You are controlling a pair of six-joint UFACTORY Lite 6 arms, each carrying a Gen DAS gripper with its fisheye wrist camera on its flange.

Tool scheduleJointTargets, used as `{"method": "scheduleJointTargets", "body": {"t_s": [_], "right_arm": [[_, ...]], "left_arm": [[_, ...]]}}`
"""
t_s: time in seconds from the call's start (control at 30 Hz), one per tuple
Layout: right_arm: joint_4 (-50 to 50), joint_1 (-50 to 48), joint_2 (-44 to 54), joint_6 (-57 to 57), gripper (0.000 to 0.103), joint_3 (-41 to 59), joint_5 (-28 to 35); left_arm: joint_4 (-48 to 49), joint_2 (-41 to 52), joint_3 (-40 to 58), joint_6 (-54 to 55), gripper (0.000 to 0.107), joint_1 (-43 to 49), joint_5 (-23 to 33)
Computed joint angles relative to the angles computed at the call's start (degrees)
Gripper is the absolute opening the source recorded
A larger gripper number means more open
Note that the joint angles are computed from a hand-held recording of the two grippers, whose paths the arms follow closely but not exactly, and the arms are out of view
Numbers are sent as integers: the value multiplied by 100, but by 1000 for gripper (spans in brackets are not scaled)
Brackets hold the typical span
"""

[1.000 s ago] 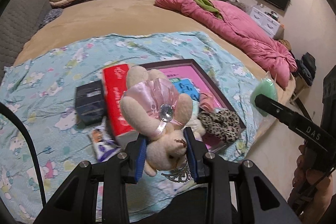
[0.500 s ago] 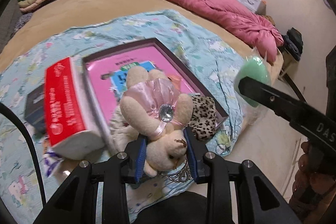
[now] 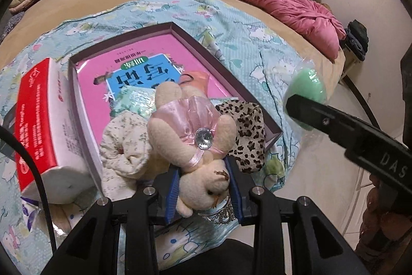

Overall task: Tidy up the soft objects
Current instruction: 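Carry the plush bear to the pink tray with the left tool while the right tool carries the green sponge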

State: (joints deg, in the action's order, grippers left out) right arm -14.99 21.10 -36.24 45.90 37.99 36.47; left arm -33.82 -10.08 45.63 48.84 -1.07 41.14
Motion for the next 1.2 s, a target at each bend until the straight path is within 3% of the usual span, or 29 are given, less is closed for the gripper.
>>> {"method": "scheduleJointTargets", "body": {"t_s": [0.33, 0.8, 1.2], "right_arm": [[332, -261, 477, -527, 46, -268, -387], [-13, -67, 1349, -176, 46, -93, -849], [232, -292, 1319, -384, 48, -470, -1655]], "left_arm": [[-105, 391, 13, 153, 35, -47, -242], [-350, 622, 101, 444, 35, 26, -303], [-487, 794, 225, 545, 36, 139, -243]]}}
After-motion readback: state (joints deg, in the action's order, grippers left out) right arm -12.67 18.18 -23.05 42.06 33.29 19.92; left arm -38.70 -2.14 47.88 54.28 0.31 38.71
